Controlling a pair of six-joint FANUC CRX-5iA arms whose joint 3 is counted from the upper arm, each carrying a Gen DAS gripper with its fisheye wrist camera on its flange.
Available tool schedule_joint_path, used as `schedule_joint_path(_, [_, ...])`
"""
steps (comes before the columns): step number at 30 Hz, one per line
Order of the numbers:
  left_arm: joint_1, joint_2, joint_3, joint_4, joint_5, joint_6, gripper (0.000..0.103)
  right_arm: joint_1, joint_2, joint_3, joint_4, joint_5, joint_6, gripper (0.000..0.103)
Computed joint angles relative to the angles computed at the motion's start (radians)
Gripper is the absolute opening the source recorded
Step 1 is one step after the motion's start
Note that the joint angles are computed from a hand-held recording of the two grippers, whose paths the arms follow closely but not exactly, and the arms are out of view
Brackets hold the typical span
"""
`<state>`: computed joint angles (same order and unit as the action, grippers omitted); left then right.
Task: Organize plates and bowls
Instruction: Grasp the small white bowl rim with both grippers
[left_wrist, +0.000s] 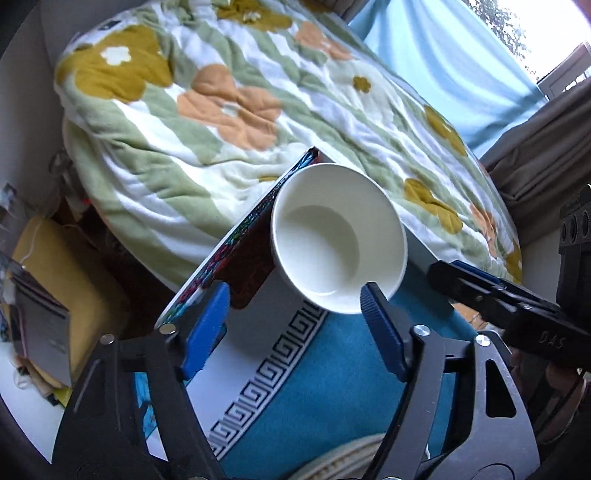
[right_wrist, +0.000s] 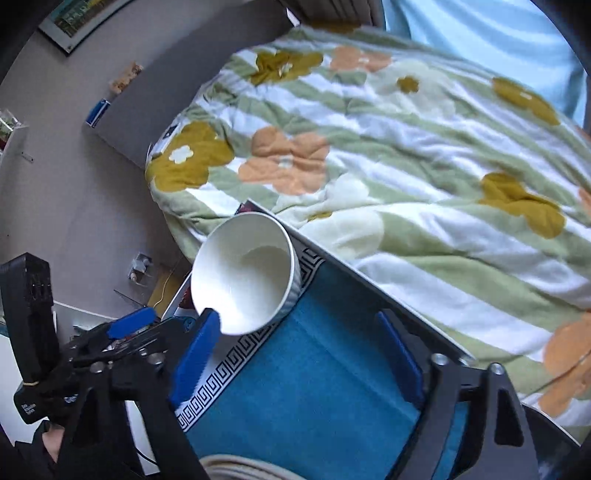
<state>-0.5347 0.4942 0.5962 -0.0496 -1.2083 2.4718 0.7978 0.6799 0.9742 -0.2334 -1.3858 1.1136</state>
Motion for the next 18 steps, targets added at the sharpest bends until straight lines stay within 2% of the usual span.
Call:
schedule_joint_path(4, [0.028,0.019,-0.022,0.035,0.032,-0.028,0.061,-0.003,0.074,0.080,-0.017,-0.026,-0.008,0.063])
schedule_joint_path(6, [0.036,0.022,-0.030,0.041,0.042,-0.034,0.056,-0.008,0.093,0.100,-0.035,-0.017,-0.019,0.063])
schedule_joint_path(8, [0.039,0.028,-0.026,0.039,0.041,-0.043,0.041,-0.010,0.115,0.127,-0.047,-0.024,-0.020,0.059])
schedule_joint_path(9, [0.042,0.034,-0.023,0.042,0.039,-0.050,0.037,-0.009,0.132,0.154,-0.046,-0.040,-0.016,0.053])
schedule_joint_path(11, [0.049,0.040,-0.024,0.054,0.041,-0.062,0.022,-0.003,0.157,0.189,-0.034,-0.058,-0.013,0.046])
schedule_joint_path(13, [0.055,0.039,-0.035,0.069,0.063,-0.082,0.017,-0.002,0.168,0.202,-0.031,-0.065,-0.020,0.033])
schedule_joint_path(18, [0.054,0.050,-0.013,0.060,0.045,-0.095,0.016,-0.010,0.166,0.184,-0.059,-0.050,-0.048,0.015])
